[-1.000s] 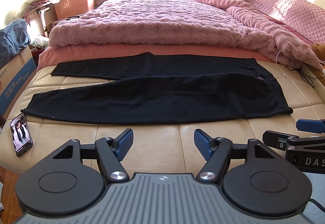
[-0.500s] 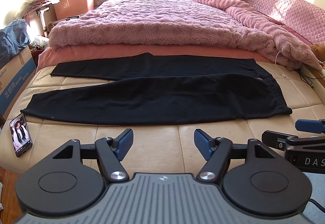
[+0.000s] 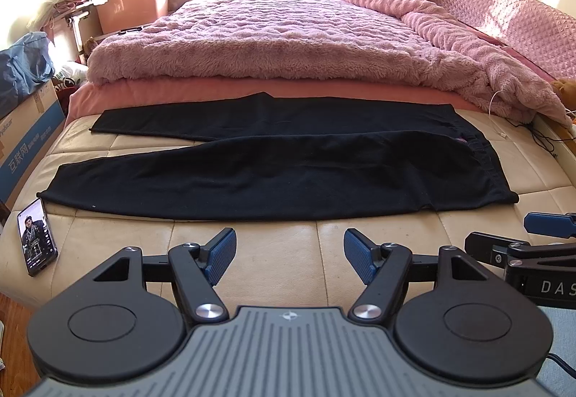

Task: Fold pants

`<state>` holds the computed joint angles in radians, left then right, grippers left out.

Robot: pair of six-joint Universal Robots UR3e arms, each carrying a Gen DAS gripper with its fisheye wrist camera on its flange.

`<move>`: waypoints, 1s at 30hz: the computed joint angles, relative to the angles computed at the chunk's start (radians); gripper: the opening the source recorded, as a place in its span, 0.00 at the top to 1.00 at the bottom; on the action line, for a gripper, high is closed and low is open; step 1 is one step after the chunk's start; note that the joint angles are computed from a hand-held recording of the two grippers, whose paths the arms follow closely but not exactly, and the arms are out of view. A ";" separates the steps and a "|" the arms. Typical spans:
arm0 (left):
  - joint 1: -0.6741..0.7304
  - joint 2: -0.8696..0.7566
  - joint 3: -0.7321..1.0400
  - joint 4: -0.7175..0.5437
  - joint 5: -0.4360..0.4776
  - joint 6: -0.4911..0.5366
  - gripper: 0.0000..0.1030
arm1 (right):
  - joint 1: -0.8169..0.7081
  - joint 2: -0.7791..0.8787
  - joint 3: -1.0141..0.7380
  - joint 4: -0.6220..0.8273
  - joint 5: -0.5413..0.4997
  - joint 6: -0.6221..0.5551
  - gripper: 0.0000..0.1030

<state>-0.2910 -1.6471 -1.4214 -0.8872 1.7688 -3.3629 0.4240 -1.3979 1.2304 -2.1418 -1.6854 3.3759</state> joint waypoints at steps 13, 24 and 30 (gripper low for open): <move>0.002 0.000 -0.003 0.006 -0.006 0.000 0.22 | -0.003 -0.006 0.012 -0.010 0.005 0.004 0.20; 0.124 0.041 -0.204 0.370 -0.122 0.080 0.43 | -0.052 -0.086 0.359 -0.674 -0.008 -0.024 0.20; 0.214 -0.002 -0.208 0.403 -0.104 0.193 0.61 | -0.120 -0.019 0.449 -1.046 -0.040 -0.292 0.20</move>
<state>-0.0768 -1.6490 -1.6291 -0.4838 1.6644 -3.1697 0.3040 -1.4172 1.6796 -3.1882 -1.7252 3.0838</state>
